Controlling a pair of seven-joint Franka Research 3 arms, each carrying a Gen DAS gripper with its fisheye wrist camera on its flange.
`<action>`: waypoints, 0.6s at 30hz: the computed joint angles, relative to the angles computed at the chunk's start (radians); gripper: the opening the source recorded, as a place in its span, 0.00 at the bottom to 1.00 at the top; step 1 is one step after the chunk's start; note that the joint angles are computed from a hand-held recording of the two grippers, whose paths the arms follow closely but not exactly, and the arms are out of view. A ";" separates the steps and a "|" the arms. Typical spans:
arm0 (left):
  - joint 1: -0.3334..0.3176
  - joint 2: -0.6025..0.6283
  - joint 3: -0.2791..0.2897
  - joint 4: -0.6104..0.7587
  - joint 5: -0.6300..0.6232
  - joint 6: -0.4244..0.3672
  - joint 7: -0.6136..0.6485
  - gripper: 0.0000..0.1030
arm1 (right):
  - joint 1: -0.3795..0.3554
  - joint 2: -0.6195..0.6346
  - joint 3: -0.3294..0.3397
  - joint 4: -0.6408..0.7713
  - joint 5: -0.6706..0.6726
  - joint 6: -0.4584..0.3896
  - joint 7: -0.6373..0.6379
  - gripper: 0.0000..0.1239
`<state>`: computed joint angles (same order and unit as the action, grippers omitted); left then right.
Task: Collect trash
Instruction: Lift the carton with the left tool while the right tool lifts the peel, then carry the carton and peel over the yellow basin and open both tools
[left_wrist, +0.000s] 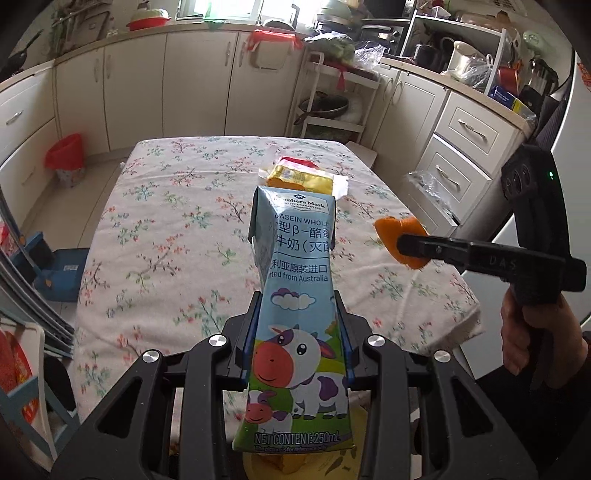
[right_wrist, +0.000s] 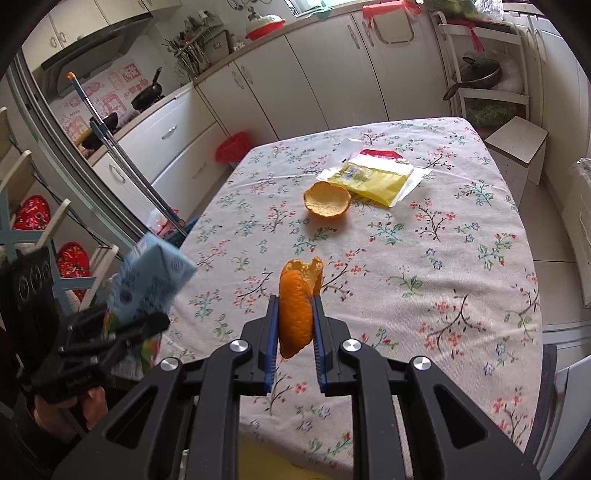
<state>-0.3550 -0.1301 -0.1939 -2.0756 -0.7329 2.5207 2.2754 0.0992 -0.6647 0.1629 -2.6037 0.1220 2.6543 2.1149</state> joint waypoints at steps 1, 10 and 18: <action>-0.001 -0.020 0.002 -0.023 -0.012 -0.006 0.005 0.32 | 0.005 -0.013 0.002 -0.009 0.005 0.004 0.004 0.14; -0.052 -0.188 0.051 -0.214 -0.048 -0.045 0.015 0.32 | 0.049 -0.137 0.033 -0.100 0.050 0.030 0.060 0.14; -0.094 -0.296 0.078 -0.346 0.001 -0.073 -0.024 0.32 | 0.070 -0.218 0.065 -0.157 0.065 0.050 0.118 0.14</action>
